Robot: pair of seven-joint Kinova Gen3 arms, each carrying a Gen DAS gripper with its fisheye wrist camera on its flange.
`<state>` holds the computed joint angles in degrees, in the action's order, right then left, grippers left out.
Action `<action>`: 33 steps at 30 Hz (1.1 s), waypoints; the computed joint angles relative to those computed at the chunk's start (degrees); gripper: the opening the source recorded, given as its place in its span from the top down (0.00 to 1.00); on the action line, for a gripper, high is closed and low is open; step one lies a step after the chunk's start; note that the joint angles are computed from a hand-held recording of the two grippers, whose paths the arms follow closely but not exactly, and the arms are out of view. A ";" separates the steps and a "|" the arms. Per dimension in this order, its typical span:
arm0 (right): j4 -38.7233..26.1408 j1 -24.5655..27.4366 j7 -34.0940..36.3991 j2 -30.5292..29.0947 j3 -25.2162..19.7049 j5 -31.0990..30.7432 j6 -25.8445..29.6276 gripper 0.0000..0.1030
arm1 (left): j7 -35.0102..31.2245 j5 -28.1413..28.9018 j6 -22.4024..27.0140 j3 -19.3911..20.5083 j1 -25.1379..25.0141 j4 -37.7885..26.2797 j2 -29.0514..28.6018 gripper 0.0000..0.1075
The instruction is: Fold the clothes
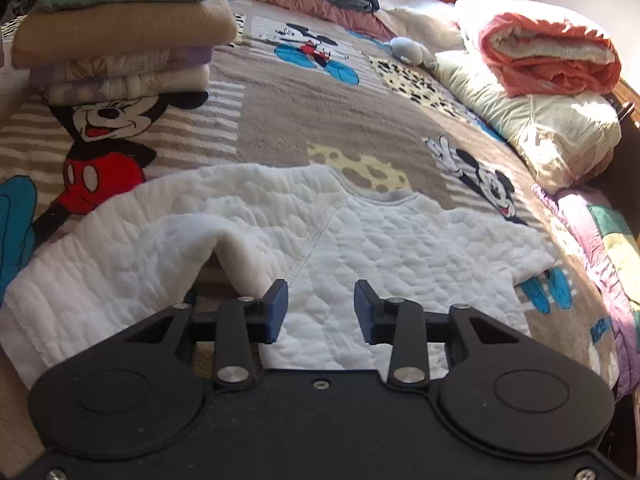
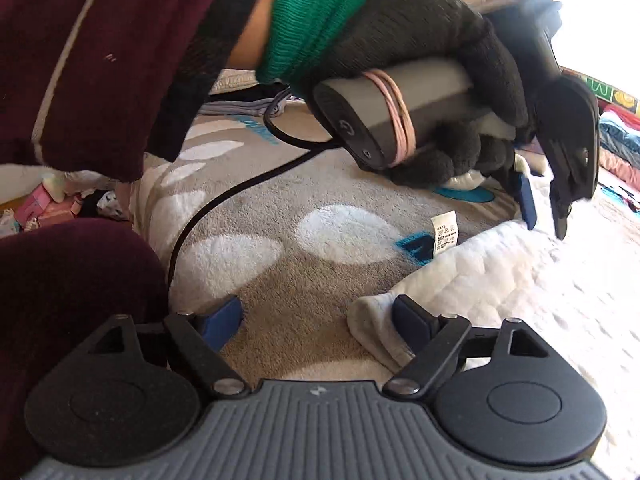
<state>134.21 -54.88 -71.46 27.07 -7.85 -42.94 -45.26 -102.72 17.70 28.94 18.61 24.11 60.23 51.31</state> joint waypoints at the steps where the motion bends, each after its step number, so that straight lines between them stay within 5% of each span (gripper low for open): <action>1: 0.29 0.08 -0.41 0.07 -0.17 0.33 -0.37 0.19 | -1.11 2.33 -1.85 1.73 -2.36 2.65 -1.59 0.49; 3: 0.64 -0.64 -0.12 0.18 -0.18 -0.32 -1.01 0.18 | -0.54 6.99 -6.15 2.01 -5.82 7.89 -4.71 0.49; 6: 0.78 -0.89 -0.81 0.56 -0.61 -0.27 -1.96 0.17 | 5.80 11.03 -11.80 -4.61 -4.97 13.57 -7.96 0.49; 11: 1.21 0.24 -3.09 0.54 -1.01 1.96 -2.44 0.17 | 17.45 10.46 -9.99 -16.85 0.78 16.00 -9.63 0.49; 16: 0.57 0.53 -3.78 1.34 -0.87 2.93 -2.75 0.17 | 26.72 3.39 -9.53 -12.54 -2.37 17.29 -8.33 0.49; 18: 0.93 0.67 -4.44 1.24 -0.98 3.39 -3.03 0.17 | 30.36 0.86 -9.41 -13.78 -0.82 16.26 -7.19 0.51; 22: 0.84 0.74 -4.43 1.22 -0.75 3.68 -2.76 0.17 | 36.18 -6.04 -8.25 -18.96 4.37 12.14 -5.55 0.93; 23: 1.01 0.89 -4.75 1.12 -0.85 3.96 -2.81 0.17 | 35.88 -8.37 -8.13 -18.73 4.62 11.21 -5.42 0.95; 28: 2.83 2.64 -10.74 0.23 -0.39 9.89 -3.10 0.17 | 33.58 -19.09 -10.53 -24.71 10.77 9.01 -6.09 0.96; 33: 7.41 14.94 -22.23 0.94 -9.25 20.64 -11.53 0.18 | 32.79 -27.63 -16.96 -29.37 14.39 9.65 -6.55 0.96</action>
<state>141.61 -39.94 -93.69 28.01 -17.10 -22.30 -56.79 -69.93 -9.94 11.99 -10.76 38.50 69.88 44.76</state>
